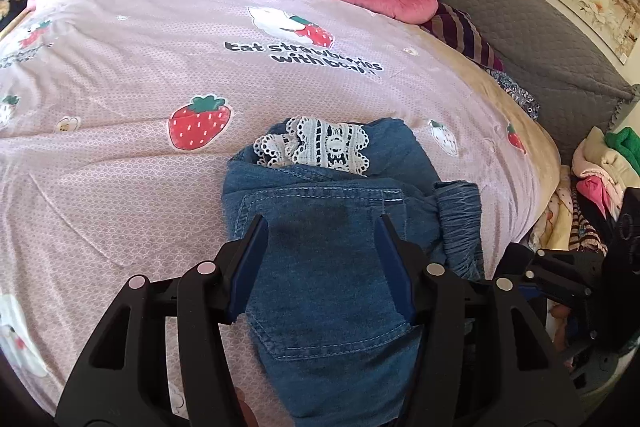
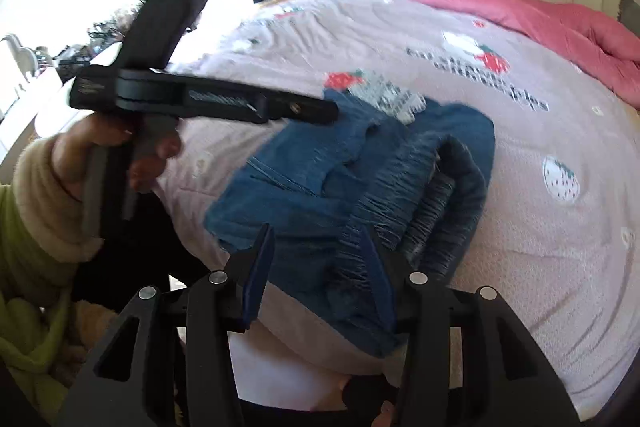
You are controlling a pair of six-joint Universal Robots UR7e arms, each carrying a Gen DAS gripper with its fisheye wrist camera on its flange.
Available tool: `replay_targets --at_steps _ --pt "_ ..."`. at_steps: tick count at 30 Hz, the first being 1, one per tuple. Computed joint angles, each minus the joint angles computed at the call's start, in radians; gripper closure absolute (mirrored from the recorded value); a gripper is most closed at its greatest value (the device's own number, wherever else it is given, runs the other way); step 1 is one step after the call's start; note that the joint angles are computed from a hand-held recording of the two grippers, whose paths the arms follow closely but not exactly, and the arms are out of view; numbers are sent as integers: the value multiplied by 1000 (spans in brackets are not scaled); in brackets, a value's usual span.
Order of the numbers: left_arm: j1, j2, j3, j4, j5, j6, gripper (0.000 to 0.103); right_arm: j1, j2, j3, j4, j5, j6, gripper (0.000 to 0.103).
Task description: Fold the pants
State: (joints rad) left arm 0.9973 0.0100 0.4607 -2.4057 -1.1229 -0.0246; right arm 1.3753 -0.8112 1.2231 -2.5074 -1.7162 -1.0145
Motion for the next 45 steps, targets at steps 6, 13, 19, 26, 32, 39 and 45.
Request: replay_targets --at_steps 6,13,19,26,32,39,45 --pt "-1 -57 107 -56 3 -10 42 -30 -48 5 55 167 58 54" --pt "0 -126 247 -123 53 -28 27 -56 -4 -105 53 161 239 23" --pt "9 -115 243 -89 42 -57 24 -67 84 -254 159 165 359 18" --pt "12 -85 206 -67 43 -48 22 -74 139 -339 243 150 387 18" --pt "17 -64 173 -53 41 -66 18 -82 169 -386 275 187 385 17" --pt "16 -52 157 -59 35 -78 18 -80 188 -400 266 198 372 18" --pt "18 -34 124 -34 20 -98 18 -76 179 -362 215 183 349 34"
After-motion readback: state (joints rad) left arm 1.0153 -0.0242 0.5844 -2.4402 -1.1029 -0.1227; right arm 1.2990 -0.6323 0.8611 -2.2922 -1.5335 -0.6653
